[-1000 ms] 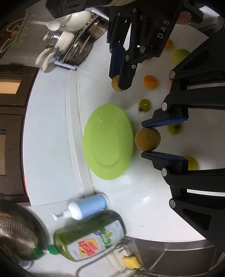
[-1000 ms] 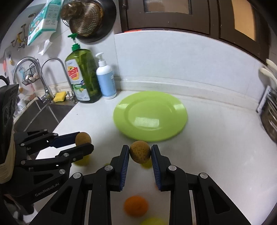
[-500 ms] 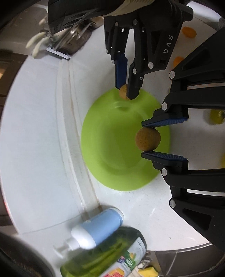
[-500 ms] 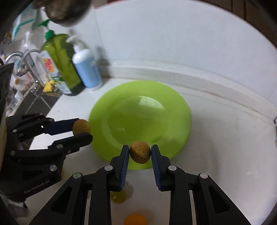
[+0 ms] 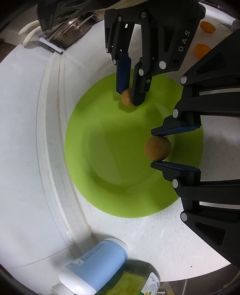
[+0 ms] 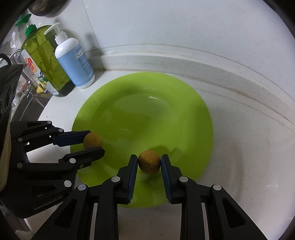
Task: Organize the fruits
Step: 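Carry both small brown fruits over the green plate and open both tools, then move both tools back to the fruits and grasp an orange with the right tool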
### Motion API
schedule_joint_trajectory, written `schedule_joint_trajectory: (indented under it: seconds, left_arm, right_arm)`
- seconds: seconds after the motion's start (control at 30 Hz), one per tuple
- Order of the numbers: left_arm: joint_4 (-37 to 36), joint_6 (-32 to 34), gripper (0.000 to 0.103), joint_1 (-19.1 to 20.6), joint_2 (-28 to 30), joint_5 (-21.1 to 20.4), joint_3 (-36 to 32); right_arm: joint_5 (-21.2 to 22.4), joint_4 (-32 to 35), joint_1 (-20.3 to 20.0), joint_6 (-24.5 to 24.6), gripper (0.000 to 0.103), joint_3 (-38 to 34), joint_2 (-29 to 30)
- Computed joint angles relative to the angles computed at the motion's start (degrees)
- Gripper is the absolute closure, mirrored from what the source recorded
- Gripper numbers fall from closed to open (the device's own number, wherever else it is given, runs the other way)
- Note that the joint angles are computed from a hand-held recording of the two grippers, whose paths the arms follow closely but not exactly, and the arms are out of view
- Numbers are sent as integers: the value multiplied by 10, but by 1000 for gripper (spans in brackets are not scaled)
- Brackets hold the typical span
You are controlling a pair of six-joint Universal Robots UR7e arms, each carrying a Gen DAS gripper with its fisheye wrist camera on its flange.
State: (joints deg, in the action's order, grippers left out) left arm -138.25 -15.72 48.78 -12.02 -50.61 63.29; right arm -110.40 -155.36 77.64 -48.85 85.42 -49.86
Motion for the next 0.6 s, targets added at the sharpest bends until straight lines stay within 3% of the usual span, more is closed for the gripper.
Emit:
schedule_joint_trajectory:
  seconds: [0.33, 0.47, 0.6]
  left_arm:
    - [24, 3, 75, 2, 12, -1, -26]
    - [5, 5, 66, -7, 0, 16, -5]
    - [-44, 6, 54, -27, -30, 35, 47]
  right_arm:
    - [2, 9, -2, 3, 75, -11, 5]
    - [12, 2, -4, 8, 65, 0, -5]
    - [38, -31, -5, 18, 64, 36, -36]
